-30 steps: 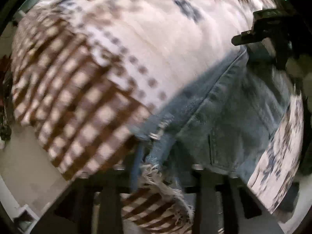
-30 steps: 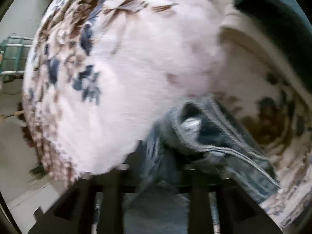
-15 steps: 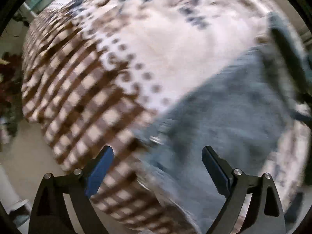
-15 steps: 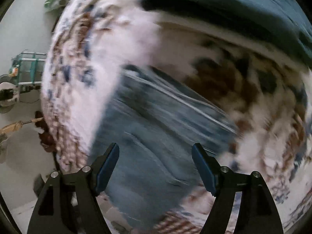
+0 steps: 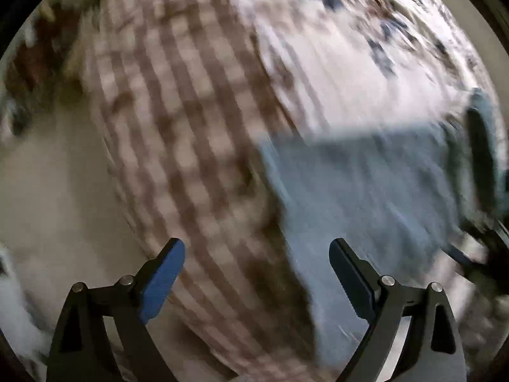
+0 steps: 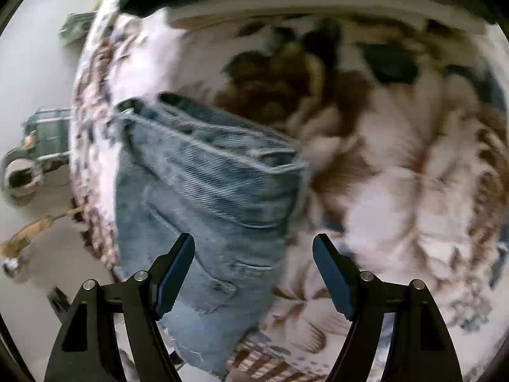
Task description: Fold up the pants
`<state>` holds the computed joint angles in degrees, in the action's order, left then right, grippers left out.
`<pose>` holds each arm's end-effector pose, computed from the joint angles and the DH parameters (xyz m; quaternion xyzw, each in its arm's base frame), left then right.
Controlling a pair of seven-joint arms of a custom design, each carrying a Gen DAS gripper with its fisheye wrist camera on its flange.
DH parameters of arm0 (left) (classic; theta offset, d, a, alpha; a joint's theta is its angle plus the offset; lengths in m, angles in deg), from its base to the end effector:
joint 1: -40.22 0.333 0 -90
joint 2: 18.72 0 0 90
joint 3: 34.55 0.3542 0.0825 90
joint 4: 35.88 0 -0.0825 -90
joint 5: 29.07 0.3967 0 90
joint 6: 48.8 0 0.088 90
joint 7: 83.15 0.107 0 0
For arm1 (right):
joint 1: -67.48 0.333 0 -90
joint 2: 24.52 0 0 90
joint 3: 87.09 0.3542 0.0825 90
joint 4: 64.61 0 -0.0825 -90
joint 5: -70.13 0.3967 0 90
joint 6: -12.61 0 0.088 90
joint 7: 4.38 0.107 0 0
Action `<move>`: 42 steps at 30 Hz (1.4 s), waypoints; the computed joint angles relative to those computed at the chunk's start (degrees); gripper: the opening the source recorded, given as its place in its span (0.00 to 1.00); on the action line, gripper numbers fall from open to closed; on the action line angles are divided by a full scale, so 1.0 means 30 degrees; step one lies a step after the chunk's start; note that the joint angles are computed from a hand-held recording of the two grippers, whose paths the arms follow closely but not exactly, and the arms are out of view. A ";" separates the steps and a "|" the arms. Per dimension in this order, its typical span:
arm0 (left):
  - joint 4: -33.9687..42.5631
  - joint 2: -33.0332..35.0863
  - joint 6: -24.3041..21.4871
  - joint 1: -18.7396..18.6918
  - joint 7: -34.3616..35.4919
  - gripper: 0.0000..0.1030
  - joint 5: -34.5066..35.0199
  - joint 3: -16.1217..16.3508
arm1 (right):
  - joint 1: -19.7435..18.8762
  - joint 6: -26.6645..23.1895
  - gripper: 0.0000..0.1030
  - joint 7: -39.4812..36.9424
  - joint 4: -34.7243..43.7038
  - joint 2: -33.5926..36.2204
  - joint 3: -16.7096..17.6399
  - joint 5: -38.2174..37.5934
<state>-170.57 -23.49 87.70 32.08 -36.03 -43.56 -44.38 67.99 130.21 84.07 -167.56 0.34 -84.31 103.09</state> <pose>0.4841 -0.1603 0.4049 0.8818 -0.4604 0.0765 0.0678 0.6582 0.0644 0.3285 -0.5967 0.7581 0.2384 0.1113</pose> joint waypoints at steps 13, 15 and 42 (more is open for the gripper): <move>-0.1649 0.1751 0.4466 -0.2265 0.4050 0.28 -1.3746 -0.1306 | -0.0401 0.0205 0.59 -0.2122 0.0604 0.1989 0.0798 0.1871; -0.1637 0.1448 0.4684 -0.2279 0.4105 0.19 -1.2367 -0.1299 | -0.0198 0.0736 0.40 -0.1909 0.0492 0.1905 0.0770 0.1886; -0.5398 -0.3569 0.6874 -0.4787 0.4393 0.94 -1.5818 0.0362 | 0.0470 0.0576 0.79 -0.2192 -0.9348 -0.5861 -0.1210 0.5187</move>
<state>-186.76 -34.19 108.32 17.72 -22.85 -91.01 -43.30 69.40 131.93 77.49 -195.60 -17.24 -87.94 118.65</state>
